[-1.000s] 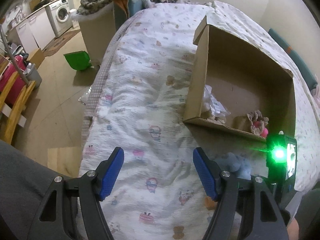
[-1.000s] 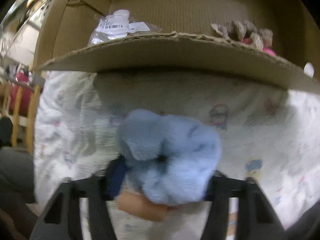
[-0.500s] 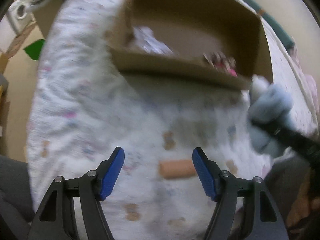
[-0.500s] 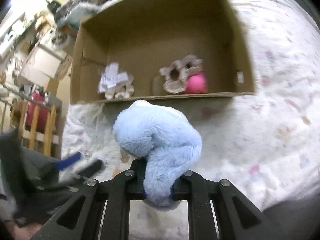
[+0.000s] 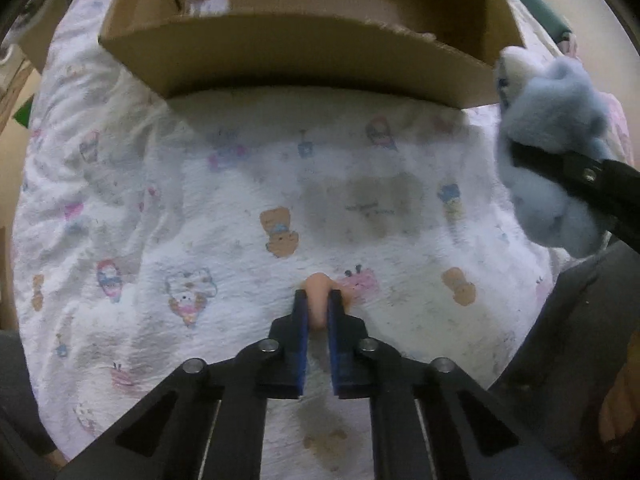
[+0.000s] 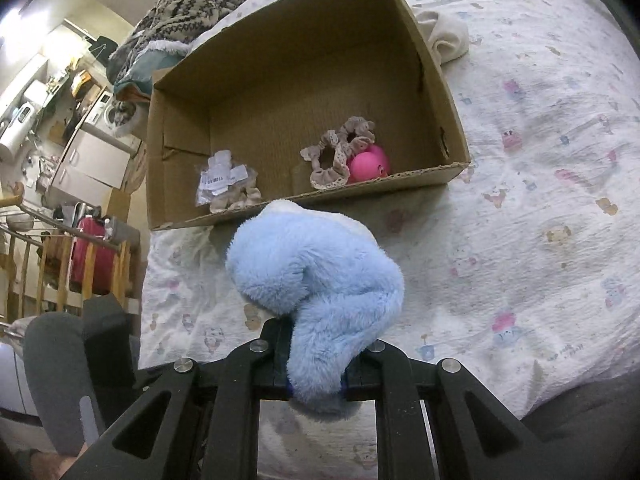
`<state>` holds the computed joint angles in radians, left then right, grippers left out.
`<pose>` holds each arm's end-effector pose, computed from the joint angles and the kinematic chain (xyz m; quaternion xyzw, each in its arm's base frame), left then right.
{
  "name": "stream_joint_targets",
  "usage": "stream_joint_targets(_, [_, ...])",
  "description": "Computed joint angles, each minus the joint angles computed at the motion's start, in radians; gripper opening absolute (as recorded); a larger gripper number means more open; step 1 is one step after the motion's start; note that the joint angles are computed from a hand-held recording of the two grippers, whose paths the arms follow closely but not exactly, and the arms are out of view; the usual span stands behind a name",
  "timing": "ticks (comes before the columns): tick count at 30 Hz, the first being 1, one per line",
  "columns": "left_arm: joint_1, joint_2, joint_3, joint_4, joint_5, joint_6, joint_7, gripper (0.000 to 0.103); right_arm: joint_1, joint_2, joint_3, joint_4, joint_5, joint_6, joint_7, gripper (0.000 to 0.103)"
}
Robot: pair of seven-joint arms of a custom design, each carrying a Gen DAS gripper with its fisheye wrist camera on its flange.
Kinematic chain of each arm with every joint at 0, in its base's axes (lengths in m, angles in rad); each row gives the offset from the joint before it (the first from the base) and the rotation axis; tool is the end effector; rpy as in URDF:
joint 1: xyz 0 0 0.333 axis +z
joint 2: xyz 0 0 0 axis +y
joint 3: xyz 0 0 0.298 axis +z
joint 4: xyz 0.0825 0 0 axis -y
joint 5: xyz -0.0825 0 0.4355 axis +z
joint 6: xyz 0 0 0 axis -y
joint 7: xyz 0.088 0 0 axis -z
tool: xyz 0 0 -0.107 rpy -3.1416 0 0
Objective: Organize soft objects
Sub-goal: 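Carry the blue scrunchie and tan tube over the box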
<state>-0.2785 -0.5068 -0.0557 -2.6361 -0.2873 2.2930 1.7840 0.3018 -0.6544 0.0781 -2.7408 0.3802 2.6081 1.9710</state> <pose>0.4192 -0.1503 0.3818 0.5602 -0.8180 0.1285 0.0213 0.4056 0.1507 0.4261 -0.5697 0.7730 0.0028 0.2791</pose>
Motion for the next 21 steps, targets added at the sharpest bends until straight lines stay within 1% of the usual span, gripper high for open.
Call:
stream_joint_targets(2, [-0.002, -0.025, 0.000, -0.012, 0.001, 0.014, 0.010, 0.008, 0.001, -0.001, 0.001, 0.000, -0.002, -0.001, -0.002, 0.016])
stream_joint_targets(5, [0.005, -0.062, 0.001, -0.029, 0.015, 0.039, -0.009, 0.008, 0.000, -0.013, 0.001, -0.005, -0.005, -0.004, -0.004, 0.016])
stream_joint_targets(12, [0.054, -0.108, 0.015, -0.025, 0.079, 0.093, -0.081, 0.008, 0.006, -0.038, 0.002, -0.019, -0.003, 0.014, -0.010, 0.016])
stream_joint_targets(13, [0.061, -0.102, 0.031, -0.020, 0.087, 0.103, -0.070, 0.008, 0.010, -0.044, 0.000, -0.022, -0.001, 0.022, -0.015, 0.016])
stream_joint_targets(17, [0.074, -0.111, 0.040, -0.003, 0.100, 0.139, -0.089, 0.008, 0.018, -0.064, 0.001, -0.031, 0.002, 0.049, -0.033, 0.016])
stream_joint_targets(19, [0.076, -0.120, 0.047, 0.004, 0.108, 0.148, -0.085, 0.008, 0.018, -0.075, 0.004, -0.034, -0.001, 0.064, -0.038, 0.016])
stream_joint_targets(21, [0.079, -0.104, 0.052, 0.024, 0.119, 0.166, -0.071, 0.008, 0.010, -0.086, 0.013, -0.035, -0.013, 0.080, -0.038, 0.016])
